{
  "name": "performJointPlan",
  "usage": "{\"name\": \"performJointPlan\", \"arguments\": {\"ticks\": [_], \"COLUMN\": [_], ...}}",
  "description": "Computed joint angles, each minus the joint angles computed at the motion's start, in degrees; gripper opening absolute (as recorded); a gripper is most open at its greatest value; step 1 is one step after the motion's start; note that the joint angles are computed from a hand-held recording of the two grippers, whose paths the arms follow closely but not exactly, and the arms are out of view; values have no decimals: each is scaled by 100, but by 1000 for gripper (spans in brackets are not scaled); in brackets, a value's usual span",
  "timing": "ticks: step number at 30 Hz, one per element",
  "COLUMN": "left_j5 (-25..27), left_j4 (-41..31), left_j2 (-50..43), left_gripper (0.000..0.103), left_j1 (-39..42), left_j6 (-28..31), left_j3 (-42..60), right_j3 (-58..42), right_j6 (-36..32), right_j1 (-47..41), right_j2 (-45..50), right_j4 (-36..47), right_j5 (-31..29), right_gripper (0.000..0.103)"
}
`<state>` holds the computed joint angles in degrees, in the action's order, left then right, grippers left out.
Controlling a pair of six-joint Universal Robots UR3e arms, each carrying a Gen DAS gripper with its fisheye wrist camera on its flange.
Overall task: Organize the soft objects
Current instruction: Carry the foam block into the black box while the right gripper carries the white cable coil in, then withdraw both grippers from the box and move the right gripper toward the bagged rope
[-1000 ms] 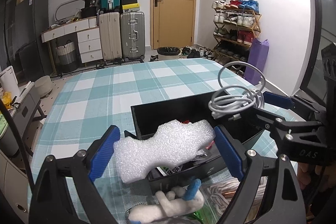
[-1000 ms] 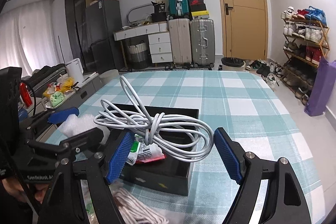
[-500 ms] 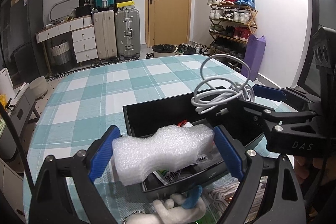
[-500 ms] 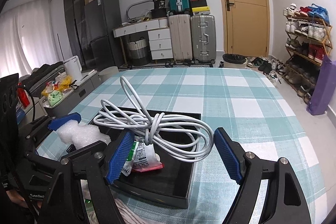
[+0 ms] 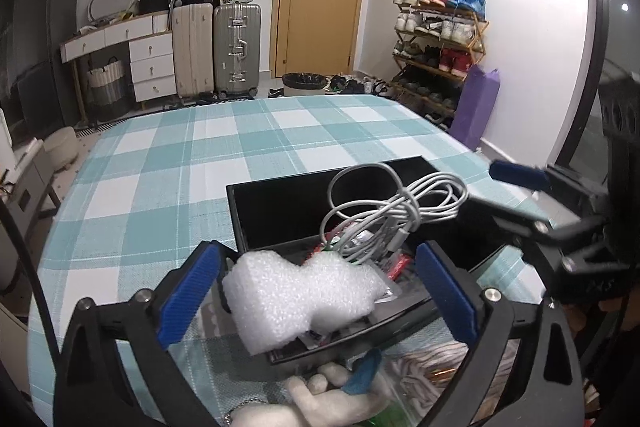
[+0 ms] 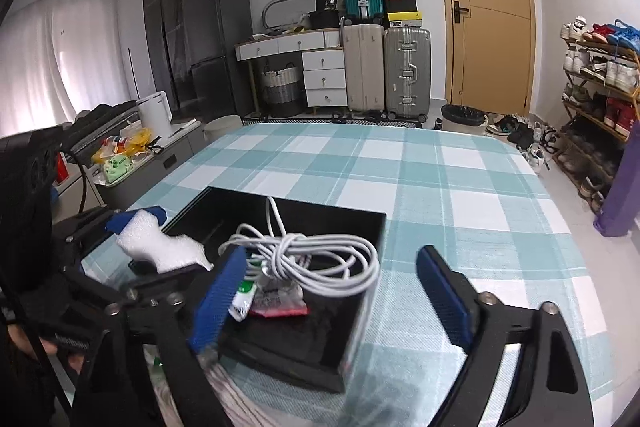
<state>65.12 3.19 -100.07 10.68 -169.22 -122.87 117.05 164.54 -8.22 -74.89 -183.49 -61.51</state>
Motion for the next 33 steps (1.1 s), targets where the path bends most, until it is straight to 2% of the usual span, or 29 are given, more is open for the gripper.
{"name": "performJointPlan", "arguments": {"ticks": [5,12,17,26,29,33], "left_j5": [37,21,5,-68,-99,-222], "left_j4": [-167,-340,-524,-759,-671,-178], "left_j2": [330,1124,1838,2587,2602,2489], "left_gripper": [103,103,103,103,103,103], "left_j1": [101,392,659,975,1019,1161], "left_j6": [-136,-74,233,499,516,478], "left_j3": [-162,-875,-1557,-2247,-2330,-2617], "right_j3": [533,1126,1603,1966,2009,2015], "right_j6": [-223,-596,-853,-1255,-1358,-1510], "right_j1": [-347,-604,-703,-729,-687,-592], "right_j2": [-464,-1040,-1455,-1963,-2002,-1958], "right_j4": [108,489,635,1151,1238,1313], "right_j5": [294,624,755,742,677,641], "right_gripper": [102,102,102,102,102,102]}}
